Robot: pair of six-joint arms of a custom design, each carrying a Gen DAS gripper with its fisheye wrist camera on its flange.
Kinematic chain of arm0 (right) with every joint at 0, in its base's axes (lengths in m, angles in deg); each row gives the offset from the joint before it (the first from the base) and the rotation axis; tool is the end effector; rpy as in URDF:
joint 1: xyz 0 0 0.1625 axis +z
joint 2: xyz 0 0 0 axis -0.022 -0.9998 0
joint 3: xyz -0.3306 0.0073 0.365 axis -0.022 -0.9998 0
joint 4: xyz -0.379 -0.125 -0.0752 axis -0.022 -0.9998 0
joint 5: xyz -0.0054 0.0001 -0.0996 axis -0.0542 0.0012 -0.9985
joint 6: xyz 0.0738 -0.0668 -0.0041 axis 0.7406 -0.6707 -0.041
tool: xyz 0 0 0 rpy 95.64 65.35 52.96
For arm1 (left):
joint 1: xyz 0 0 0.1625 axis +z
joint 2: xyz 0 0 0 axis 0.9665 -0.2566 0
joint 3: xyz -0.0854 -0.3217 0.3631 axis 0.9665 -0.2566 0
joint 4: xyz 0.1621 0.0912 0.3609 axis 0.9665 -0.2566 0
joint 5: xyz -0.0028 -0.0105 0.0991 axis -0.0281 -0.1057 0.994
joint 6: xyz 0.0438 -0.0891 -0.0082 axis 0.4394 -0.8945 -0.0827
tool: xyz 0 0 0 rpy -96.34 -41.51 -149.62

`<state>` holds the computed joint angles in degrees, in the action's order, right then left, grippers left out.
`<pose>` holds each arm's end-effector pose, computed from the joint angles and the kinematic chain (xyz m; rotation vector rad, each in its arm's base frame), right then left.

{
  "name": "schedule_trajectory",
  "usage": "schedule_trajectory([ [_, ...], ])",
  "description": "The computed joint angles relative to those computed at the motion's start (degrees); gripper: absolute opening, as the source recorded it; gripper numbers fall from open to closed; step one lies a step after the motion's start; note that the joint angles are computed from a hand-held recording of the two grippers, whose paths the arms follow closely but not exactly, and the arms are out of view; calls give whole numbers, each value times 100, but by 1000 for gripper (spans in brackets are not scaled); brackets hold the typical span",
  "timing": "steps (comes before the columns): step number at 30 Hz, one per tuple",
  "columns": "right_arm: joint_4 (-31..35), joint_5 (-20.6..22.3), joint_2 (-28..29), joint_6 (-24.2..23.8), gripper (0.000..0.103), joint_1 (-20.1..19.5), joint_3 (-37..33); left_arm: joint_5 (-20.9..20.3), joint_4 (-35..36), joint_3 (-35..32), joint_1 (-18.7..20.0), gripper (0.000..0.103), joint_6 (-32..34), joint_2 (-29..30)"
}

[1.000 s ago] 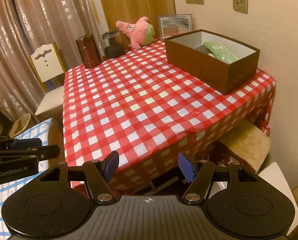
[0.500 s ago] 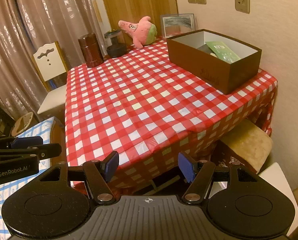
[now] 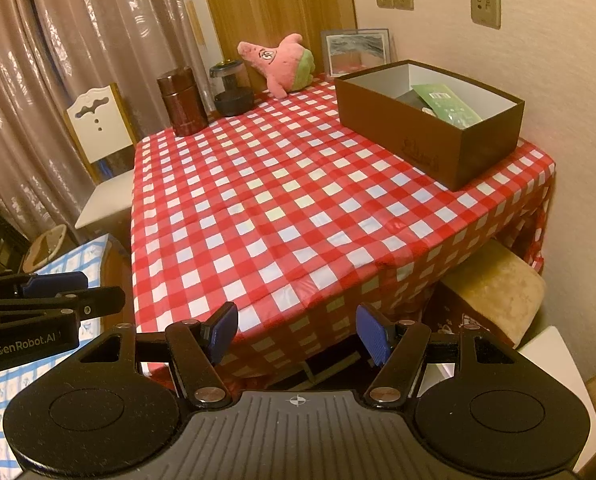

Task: Organize soft objects

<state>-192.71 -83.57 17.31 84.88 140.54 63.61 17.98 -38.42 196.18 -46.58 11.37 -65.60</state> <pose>0.4451 -0.2964 0.0049 0.4039 -2.5566 1.0479 -0.1208 -0.3145 0.4138 0.6091 2.1395 -0.8209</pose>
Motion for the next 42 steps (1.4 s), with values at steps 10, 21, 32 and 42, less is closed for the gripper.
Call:
schedule_trajectory([
  [10,0,6,-3,-1,65,-4,4,-9,-89,-26,12,41,90,33],
  [21,42,6,-2,12,66,12,-20,-1,-153,-17,32,41,134,48],
  [32,37,-2,4,3,65,7,-30,7,-207,-8,57,41,191,44],
  [42,43,-1,5,1,65,6,-37,13,-255,-31,75,41,243,71],
])
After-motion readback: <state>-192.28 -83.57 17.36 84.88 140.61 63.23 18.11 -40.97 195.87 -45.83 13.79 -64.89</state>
